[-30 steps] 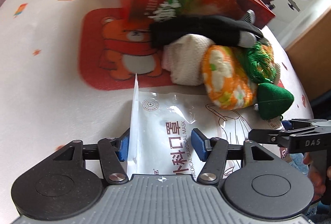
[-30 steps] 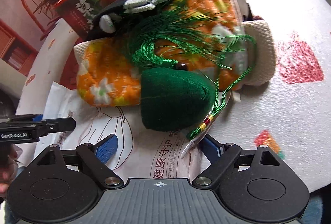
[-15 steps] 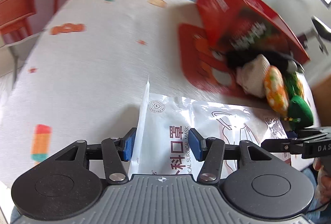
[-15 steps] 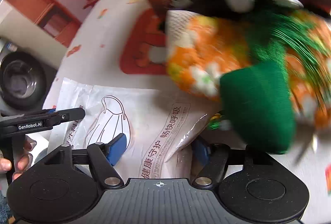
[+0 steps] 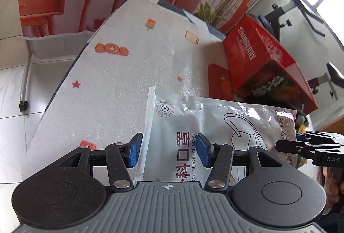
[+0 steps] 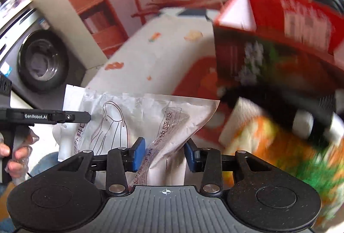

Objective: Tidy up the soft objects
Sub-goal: 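Lift the mask packet with the left tool and carry it over the red box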

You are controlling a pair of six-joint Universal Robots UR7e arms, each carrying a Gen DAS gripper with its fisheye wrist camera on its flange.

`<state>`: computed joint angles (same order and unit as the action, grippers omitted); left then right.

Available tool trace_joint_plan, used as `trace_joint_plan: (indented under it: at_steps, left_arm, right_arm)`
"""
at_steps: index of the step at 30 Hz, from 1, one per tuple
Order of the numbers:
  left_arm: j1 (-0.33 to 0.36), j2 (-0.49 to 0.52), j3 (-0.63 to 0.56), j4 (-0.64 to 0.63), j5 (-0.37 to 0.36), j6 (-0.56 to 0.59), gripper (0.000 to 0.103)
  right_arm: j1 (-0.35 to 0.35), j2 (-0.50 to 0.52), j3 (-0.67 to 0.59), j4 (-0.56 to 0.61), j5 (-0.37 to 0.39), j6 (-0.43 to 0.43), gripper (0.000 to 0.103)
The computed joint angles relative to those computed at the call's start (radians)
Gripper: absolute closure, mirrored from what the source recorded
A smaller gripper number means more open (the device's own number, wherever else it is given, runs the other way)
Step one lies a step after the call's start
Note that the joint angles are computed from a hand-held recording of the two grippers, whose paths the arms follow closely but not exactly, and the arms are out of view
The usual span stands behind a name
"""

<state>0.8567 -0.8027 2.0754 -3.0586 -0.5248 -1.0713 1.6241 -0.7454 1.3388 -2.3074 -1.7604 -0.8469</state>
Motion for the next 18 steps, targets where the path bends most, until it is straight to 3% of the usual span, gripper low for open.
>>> trace_joint_plan:
  at_steps: [3,7,13,18]
  left_arm:
    - [-0.029,-0.022,0.035,-0.069,0.025,0.029,0.047]
    - [-0.031,0.006,-0.017,-0.158,0.053,0.143,0.047]
    - [-0.02,0.07,-0.153,-0.304,0.046,0.366,0.048]
    - [-0.006,0.148,-0.344,-0.397,0.026,0.622,0.048]
  right_arm:
    - [0.014,-0.014,0.005,-0.049,0.029,-0.1,0.069]
    - [0.031,-0.02,-0.004,-0.132,0.055,-0.197,0.07]
    - [0.029,-0.012,-0.081,-0.201,0.131,-0.242,0.071]
    - [0.015,0.018,-0.187,-0.25,0.184,-0.287,0.071]
